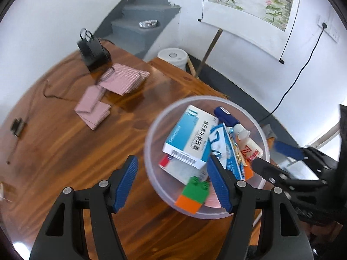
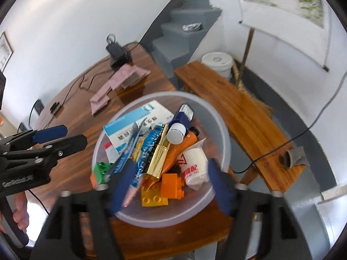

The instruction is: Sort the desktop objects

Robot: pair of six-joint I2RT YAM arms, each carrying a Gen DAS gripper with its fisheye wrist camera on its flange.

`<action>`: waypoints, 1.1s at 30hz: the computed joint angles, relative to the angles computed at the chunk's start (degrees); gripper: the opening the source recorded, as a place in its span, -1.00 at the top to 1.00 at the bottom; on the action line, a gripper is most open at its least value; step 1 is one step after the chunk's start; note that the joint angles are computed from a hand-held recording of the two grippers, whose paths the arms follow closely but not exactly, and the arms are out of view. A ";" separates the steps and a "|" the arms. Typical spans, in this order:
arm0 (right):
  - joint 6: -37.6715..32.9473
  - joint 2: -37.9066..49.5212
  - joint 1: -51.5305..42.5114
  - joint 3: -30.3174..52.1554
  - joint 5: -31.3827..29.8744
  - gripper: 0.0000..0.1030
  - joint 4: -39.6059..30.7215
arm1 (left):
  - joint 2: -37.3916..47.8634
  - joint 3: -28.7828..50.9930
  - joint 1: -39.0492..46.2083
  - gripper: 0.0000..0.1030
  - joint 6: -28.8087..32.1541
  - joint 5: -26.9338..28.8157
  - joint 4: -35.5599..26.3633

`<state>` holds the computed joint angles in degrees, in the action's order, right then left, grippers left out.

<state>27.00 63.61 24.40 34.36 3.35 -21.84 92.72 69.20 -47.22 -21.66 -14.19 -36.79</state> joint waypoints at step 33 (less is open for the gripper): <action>75.66 17.67 51.44 34.35 39.65 -0.99 -61.30 | -32.63 -9.82 0.17 -0.53 10.22 -0.53 -7.73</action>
